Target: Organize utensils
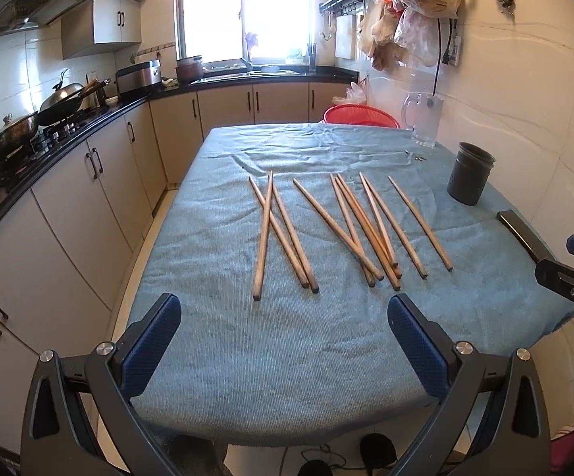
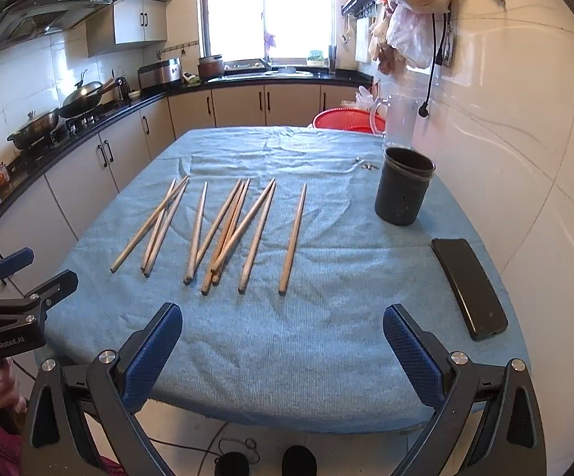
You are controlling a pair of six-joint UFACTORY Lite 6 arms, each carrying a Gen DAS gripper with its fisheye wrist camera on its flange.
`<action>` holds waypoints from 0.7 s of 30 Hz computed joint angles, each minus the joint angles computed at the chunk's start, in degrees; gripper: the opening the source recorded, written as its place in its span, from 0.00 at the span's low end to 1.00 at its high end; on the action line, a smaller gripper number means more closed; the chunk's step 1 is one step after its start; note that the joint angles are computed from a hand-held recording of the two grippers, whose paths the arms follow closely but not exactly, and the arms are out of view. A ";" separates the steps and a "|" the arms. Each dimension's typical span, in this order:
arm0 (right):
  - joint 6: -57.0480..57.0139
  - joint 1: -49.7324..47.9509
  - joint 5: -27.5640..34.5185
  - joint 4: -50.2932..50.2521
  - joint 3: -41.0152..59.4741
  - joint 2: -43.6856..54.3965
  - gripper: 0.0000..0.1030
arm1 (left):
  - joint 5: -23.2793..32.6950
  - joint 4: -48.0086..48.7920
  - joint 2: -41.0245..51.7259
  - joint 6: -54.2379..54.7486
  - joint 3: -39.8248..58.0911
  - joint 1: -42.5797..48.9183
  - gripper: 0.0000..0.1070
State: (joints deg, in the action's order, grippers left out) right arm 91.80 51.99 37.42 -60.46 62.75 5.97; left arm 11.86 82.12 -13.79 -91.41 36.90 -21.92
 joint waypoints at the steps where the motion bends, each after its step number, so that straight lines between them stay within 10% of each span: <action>1: 0.16 -0.05 0.09 -0.21 0.24 0.13 1.00 | -0.19 0.24 0.08 0.10 0.17 0.21 0.96; 21: 0.69 0.94 1.12 1.37 1.53 2.08 1.00 | -3.63 -2.38 1.47 5.30 0.46 2.31 0.96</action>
State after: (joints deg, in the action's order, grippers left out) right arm 92.49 52.93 38.54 -59.09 64.28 8.06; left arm 8.23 79.74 -12.32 -86.11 37.36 -19.61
